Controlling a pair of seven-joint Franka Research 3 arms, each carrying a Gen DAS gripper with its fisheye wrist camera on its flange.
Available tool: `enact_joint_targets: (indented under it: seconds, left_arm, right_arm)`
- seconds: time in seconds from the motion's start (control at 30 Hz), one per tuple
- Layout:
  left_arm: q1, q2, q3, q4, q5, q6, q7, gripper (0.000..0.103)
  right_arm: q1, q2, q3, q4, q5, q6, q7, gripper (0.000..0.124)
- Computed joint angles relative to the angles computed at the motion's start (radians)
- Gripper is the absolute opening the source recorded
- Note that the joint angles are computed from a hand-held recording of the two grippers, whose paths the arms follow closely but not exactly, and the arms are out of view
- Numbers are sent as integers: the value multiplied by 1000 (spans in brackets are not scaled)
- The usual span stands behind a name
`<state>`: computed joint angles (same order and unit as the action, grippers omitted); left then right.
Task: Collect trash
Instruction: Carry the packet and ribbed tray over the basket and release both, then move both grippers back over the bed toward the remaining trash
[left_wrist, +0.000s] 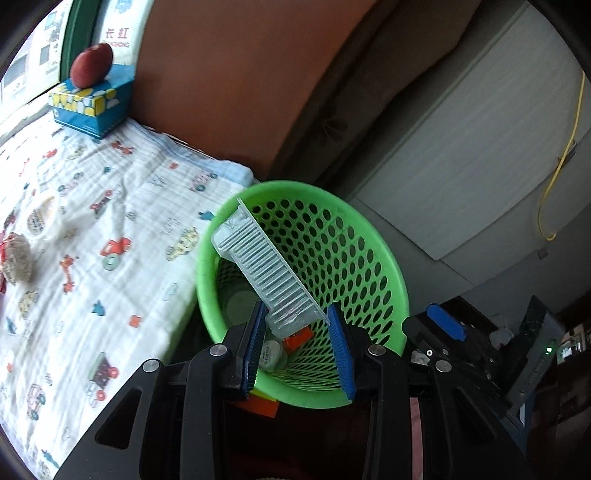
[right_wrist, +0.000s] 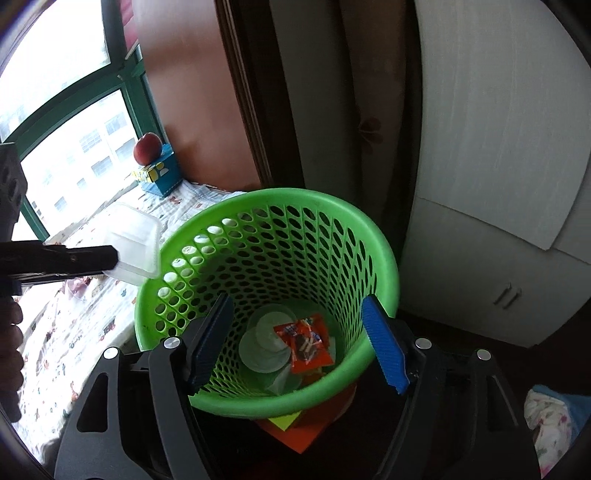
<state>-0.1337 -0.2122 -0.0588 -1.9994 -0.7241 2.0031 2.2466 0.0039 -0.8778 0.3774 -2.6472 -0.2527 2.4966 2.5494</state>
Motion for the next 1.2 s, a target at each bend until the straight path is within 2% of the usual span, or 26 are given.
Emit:
enact_joint_targets:
  seconds: [0.17,0.27,0.43,0.6,0.87,1.2]
  left_arm:
    - [-15,3,-18,-15,10,0,-2,34]
    - [-22,2,-20,-24,8,-3,5,42]
    - [-25,-6,-16,-38,9,4,18,45]
    - [-19,-27,-5,-55,22,45,31,50]
    - [10,-52,36,-70,50,101,50,56]
    - [99,-12,87,-26,81,128,28,57]
  right_arm:
    - [6,-22,-5,-22,10,4,9,72]
    - [6,-32,-6,-31,17,9,14,72]
    - [15,-43,-6,-41,32,12,15,72]
    - [22,-31,0,-33,40,21,9,72]
    - [27,51,14,22,35,58,-5,72]
    - [51,212,25,124,7,119,-25,72]
